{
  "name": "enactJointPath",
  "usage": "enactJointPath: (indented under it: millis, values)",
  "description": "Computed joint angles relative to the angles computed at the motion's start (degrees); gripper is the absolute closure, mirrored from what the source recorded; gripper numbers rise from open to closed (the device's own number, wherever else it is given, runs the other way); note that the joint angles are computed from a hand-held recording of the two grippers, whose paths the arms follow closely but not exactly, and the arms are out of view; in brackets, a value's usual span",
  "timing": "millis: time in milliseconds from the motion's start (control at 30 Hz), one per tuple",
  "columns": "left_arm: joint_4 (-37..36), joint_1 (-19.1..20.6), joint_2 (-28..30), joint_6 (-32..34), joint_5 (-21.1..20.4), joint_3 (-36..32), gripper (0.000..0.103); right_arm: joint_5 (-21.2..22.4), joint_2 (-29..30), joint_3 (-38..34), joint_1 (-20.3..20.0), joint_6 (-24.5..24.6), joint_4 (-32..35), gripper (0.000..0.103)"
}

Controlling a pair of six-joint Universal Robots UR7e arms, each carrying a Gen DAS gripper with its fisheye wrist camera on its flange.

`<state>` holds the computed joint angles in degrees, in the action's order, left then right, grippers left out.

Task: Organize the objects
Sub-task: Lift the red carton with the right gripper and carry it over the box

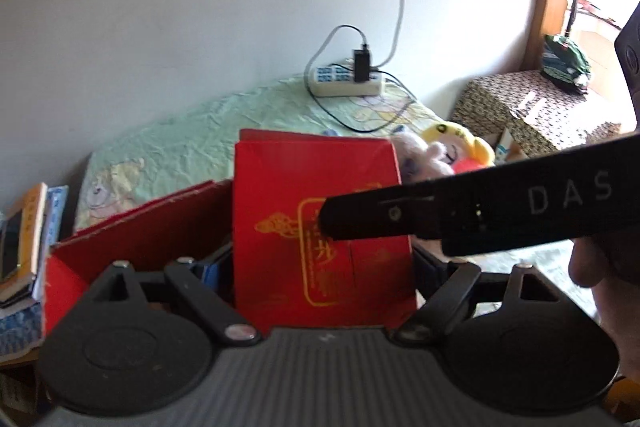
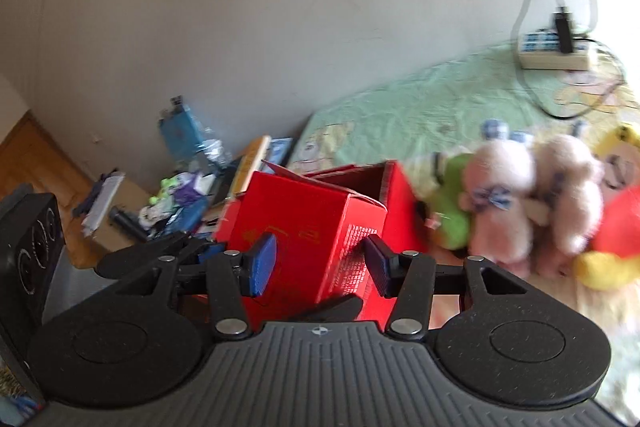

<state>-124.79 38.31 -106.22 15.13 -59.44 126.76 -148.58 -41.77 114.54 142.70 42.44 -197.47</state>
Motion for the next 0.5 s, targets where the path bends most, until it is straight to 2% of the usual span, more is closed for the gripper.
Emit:
enactJointPath:
  millis: [100,167,267,367,500]
  values:
    - [-1.99,2.23,1.98,0.41,3.39,-2.29,0.019,4.27,2.68,-3.04,-3.01,-8.11,-5.68,0.051]
    - [-3.46,5.01,3.78,1.64,4.01,-4.13,0.019,6.92,3.91,-4.91,-5.15,-11.04,-6.71,0.051]
    - [-5.31,9.62,7.15,3.99,4.35,-6.92,0.019,11.21,5.14,-7.34,-8.35,-10.71,-4.65,0.051]
    - [-7.03,13.86,9.71,7.00,4.23,-9.38,0.019,13.64,6.73,-10.29,-10.45,-11.76,-1.75,0.051]
    - [-8.60,18.27,13.16,10.41,5.01,-12.24,0.019,18.03,8.55,-13.48,-13.59,-11.34,1.23,0.051]
